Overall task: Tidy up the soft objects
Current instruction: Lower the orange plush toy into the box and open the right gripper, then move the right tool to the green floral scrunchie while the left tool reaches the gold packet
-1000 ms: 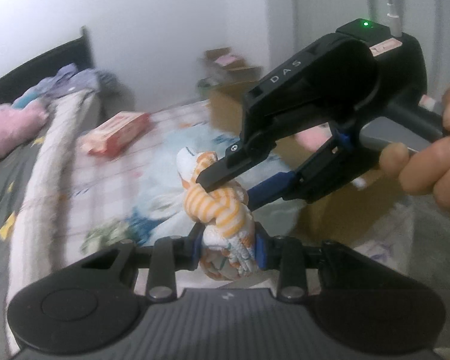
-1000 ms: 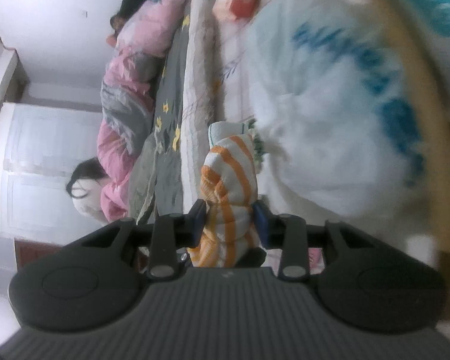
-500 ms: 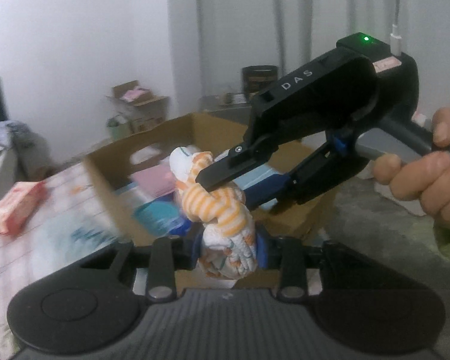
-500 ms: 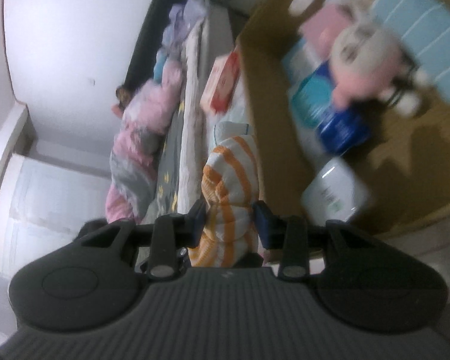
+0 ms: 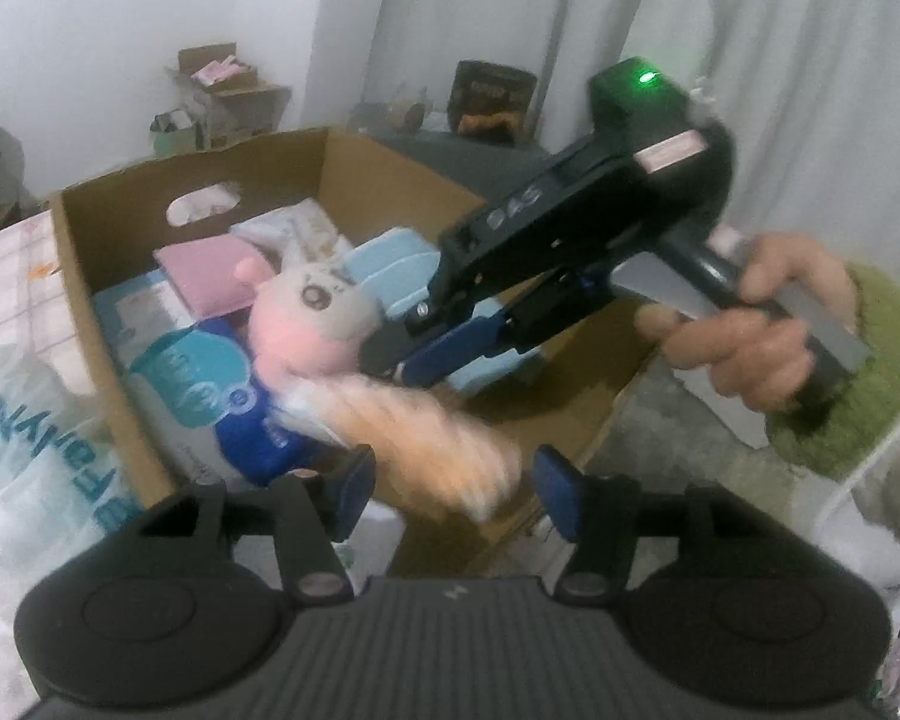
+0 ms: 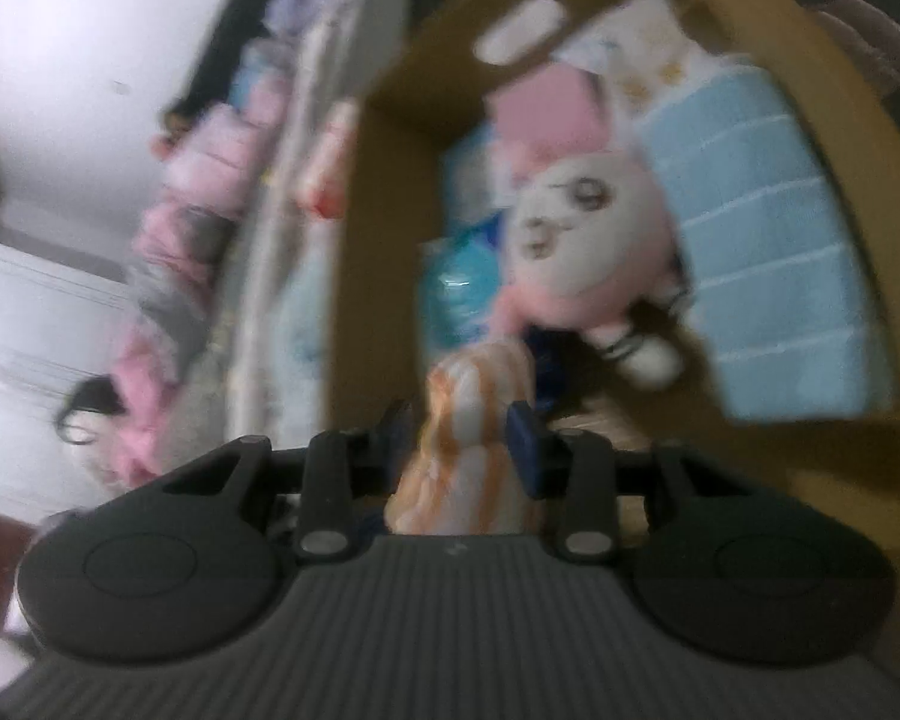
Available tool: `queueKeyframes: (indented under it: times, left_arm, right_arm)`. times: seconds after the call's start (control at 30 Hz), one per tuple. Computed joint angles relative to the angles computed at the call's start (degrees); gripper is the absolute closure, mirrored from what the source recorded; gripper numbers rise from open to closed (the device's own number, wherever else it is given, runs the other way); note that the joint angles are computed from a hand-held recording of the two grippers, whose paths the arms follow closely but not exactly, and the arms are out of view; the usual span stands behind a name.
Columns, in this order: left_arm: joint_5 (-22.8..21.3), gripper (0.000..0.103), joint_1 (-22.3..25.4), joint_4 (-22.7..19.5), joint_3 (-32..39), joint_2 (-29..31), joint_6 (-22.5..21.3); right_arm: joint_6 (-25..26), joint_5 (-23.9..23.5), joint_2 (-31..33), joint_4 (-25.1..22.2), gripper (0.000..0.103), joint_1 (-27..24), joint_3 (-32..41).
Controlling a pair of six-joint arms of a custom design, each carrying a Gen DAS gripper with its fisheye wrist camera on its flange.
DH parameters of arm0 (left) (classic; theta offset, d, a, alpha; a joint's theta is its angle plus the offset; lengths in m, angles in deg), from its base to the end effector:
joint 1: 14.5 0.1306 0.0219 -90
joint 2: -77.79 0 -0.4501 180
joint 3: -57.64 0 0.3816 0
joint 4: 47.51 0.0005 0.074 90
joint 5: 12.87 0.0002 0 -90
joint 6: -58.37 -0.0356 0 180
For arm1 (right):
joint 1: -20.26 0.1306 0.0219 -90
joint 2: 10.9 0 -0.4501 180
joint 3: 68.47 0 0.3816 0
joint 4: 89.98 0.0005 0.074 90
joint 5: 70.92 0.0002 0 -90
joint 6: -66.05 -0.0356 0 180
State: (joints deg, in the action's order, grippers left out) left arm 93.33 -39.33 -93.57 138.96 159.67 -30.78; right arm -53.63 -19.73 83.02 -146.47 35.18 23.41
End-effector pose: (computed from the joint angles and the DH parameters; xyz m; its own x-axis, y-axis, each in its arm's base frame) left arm 0.3714 -0.1833 0.4937 -0.6681 0.2934 -0.6838 0.5673 0.7955 -0.2129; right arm 0.4649 0.1465 0.4792 -0.9719 0.1403 -0.1889 -0.0409 0.6897 0.7229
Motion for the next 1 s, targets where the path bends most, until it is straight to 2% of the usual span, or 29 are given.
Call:
queueKeyframes:
  times: [0.13,0.3,0.53,0.7,0.87,1.0]
  left_arm:
    - [0.68,0.043,1.84,-1.03,0.06,-0.97,-1.12]
    - [-0.92,0.039,3.23,-1.1,-0.74,-3.69,-1.84]
    - [-4.34,0.031,6.54,-0.77,-3.8,-9.71,-2.06]
    - [-5.86,0.021,10.87,-0.79,-7.37,-14.84,-1.31]
    - [-6.77,0.021,15.45,-3.02,-11.01,-19.54,-0.54]
    - [-8.2,0.021,19.42,-3.86,-13.7,-22.81,-1.61]
  right_arm:
    - [1.47,1.47,2.32,-2.01,0.068,0.57,0.42]
    - [0.44,4.19,1.63,-0.11,0.068,1.62,-0.61]
    - [-3.3,3.61,0.77,2.38,0.068,3.08,-1.96]
    - [-7.7,5.33,-1.81,6.27,0.067,3.74,-2.75]
    - [-11.87,7.05,-5.1,12.6,0.063,6.52,-3.79]
    - [-13.72,7.0,-4.9,16.42,0.062,11.19,-2.46]
